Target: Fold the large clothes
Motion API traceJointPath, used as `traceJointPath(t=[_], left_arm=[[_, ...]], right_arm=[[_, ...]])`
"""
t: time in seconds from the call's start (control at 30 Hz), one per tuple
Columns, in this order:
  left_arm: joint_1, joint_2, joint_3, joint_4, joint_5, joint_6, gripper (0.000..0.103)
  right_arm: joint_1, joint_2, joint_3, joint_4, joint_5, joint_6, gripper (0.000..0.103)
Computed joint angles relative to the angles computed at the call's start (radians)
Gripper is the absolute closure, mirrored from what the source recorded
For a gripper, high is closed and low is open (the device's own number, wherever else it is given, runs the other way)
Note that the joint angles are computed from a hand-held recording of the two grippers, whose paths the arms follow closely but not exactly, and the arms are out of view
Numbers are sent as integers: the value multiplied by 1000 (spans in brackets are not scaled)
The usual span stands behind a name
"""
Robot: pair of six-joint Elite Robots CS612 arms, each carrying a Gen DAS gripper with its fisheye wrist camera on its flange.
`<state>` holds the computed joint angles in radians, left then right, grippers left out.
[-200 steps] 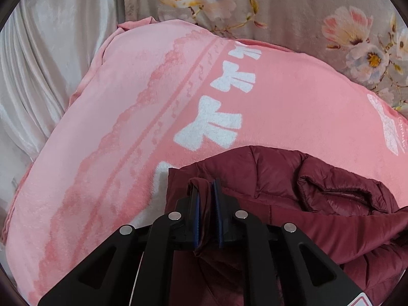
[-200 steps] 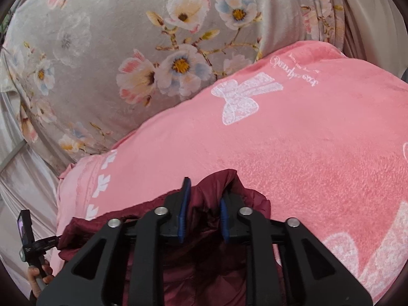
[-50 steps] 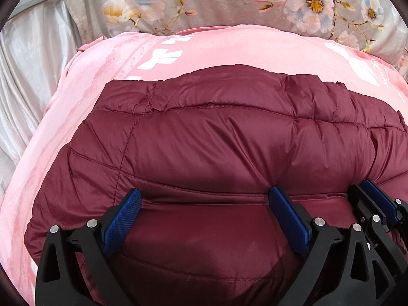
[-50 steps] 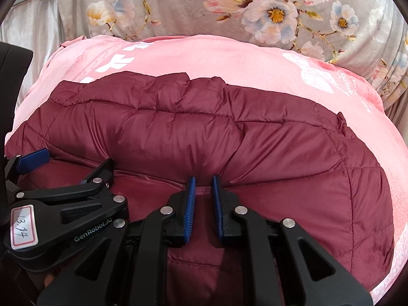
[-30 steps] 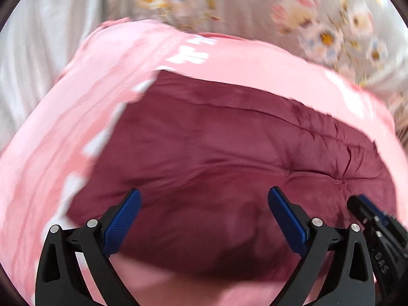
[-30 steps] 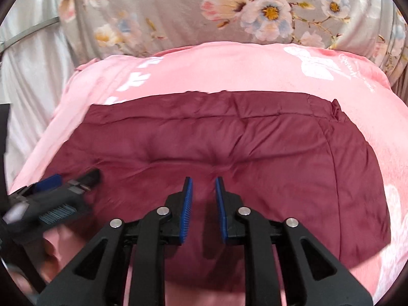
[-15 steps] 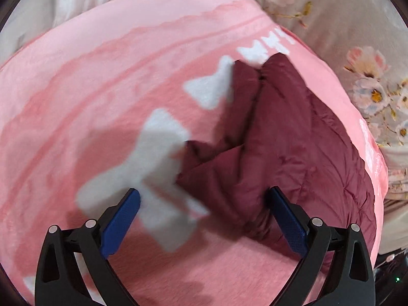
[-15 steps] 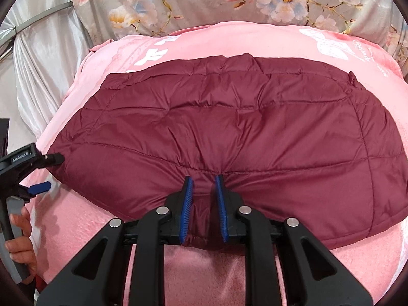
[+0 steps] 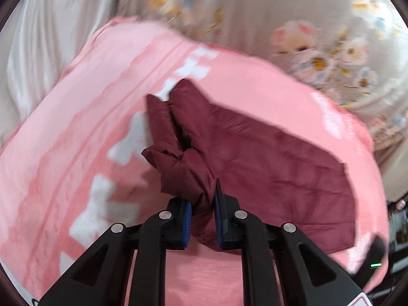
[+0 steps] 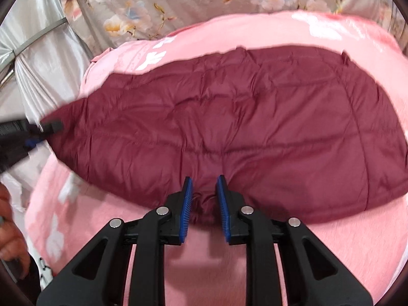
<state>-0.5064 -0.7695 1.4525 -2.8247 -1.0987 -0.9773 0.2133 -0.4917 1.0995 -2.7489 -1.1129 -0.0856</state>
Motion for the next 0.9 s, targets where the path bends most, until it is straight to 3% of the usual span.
traceJointPath(t=[0.23,0.37,0.47,0.53,0.63,0.73,0.83,0.9], left_arm=[[-38,59,-156,-29,-40,232,92],[-50,129,-279,10,-135,328,97],[-57,195,-382,92,-246,360,98],[-68,239,-449,177,-251,368,98],[-66,245,-447,190,-316,345,97],[-70,200,-361,125,-255,320,85],[-61,128,-226,57,-166,225,36],[-46,81,-135,30,-105,120,30]], right_arm=[[-22,-19,29,-3,50,19,84],[-54,-53,87,-74,58,69,83],[-74,-75,121,-130,-25,94,83],[-83,-88,138,-152,-102,98,83],[-101,-102,159,-176,-161,114,83],[-108,-107,169,-198,-187,108,80],[-104,-103,168,-212,-195,103,77],[-102,-96,157,-200,-178,101,75]])
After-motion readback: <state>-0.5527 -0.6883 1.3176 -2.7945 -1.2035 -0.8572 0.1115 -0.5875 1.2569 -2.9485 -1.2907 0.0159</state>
